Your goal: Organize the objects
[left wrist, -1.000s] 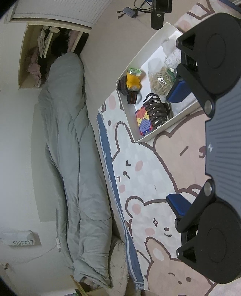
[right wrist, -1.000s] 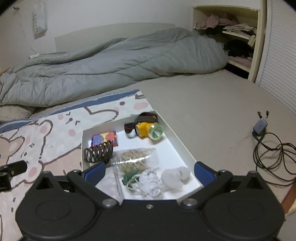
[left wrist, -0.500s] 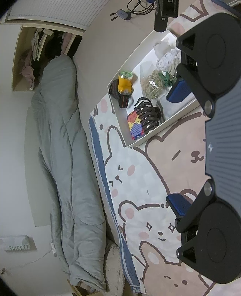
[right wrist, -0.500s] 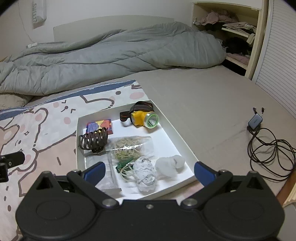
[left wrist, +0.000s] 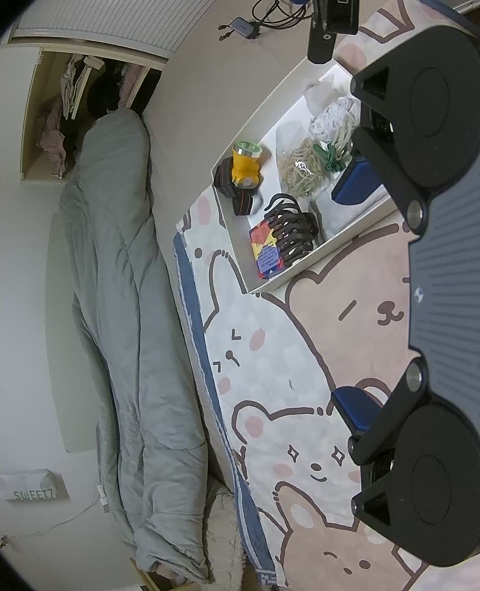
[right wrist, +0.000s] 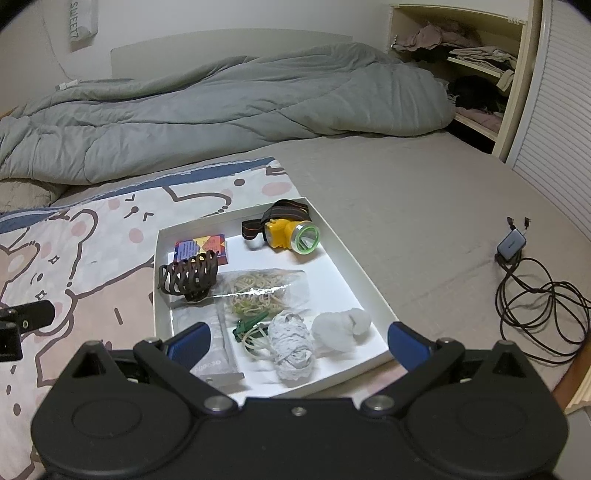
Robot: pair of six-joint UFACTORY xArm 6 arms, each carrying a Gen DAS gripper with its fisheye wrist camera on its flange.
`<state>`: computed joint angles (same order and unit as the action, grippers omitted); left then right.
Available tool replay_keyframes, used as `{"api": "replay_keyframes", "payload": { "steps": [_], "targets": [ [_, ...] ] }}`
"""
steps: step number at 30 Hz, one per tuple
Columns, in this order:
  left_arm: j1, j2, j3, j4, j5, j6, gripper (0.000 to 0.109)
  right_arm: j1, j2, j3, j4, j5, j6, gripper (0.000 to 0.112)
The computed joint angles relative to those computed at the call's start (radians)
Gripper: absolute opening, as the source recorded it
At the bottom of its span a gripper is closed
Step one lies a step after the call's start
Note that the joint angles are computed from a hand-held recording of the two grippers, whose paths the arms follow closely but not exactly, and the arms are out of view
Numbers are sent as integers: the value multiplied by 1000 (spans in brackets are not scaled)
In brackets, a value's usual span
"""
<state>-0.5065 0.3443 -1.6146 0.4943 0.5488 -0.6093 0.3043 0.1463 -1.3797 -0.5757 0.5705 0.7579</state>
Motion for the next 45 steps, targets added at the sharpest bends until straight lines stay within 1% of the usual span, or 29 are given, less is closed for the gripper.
{"api": "replay_keyframes", "payload": {
  "steps": [45],
  "targets": [
    [-4, 0, 9, 0, -6, -16, 103, 3, 0, 5, 2, 1, -13, 103]
  ]
}}
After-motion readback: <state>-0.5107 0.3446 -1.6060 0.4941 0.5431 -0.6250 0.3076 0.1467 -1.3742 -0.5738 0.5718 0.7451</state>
